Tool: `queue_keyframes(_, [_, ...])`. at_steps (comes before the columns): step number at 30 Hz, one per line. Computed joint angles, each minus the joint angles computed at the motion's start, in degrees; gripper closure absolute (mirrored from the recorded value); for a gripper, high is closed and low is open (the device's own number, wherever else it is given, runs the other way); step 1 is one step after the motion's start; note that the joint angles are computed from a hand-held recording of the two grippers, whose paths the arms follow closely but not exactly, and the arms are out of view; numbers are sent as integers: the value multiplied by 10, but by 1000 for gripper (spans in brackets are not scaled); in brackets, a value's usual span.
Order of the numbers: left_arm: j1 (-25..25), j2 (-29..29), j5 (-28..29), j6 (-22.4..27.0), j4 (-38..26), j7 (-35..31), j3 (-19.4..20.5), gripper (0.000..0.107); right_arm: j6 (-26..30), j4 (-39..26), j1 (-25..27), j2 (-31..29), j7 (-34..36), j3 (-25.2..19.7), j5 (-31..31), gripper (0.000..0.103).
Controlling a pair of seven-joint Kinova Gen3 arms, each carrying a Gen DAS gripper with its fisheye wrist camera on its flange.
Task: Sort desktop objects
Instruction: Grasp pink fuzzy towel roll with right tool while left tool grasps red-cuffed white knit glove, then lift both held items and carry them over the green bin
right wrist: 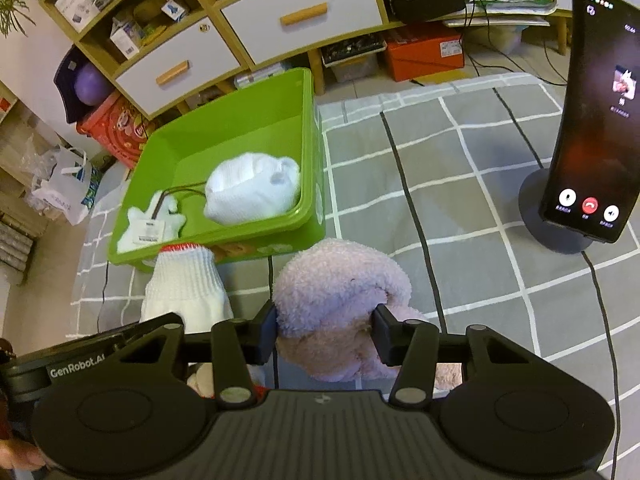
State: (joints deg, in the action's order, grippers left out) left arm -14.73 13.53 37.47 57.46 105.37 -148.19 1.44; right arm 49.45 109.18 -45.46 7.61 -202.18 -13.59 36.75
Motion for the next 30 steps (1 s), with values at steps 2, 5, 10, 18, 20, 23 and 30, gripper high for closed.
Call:
queue_keyframes(2, [-6, -4, 8, 7, 0, -9, 0, 51, 0, 1, -1, -4, -5, 0, 5, 54])
queue_keyframes(5, [-13, -11, 22, 17, 0, -26, -2, 55, 1, 3, 0, -8, -15, -1, 13, 54])
queue_keyframes(10, [-26, -13, 51, 52, -11, -51, -9, 89, 0, 11, 5, -22, -40, -5, 31, 54])
queue_keyframes(18, [-19, 1, 42, 38, -14, -38, -10, 85, -3, 26, 19, -36, -70, -17, 42, 54])
queue_keyframes(20, [-20, 7, 38, 42, -17, -32, -9, 72, -4, 26, 22, -35, -72, -18, 43, 54])
queue_keyframes(23, [-20, 22, 33, 51, -25, -19, -6, 56, -6, 25, 23, -35, -72, -20, 45, 54])
queue_keyframes(30, [-28, 56, 35, 74, -36, -3, 5, 46, -12, 22, 22, -29, -65, -18, 40, 54])
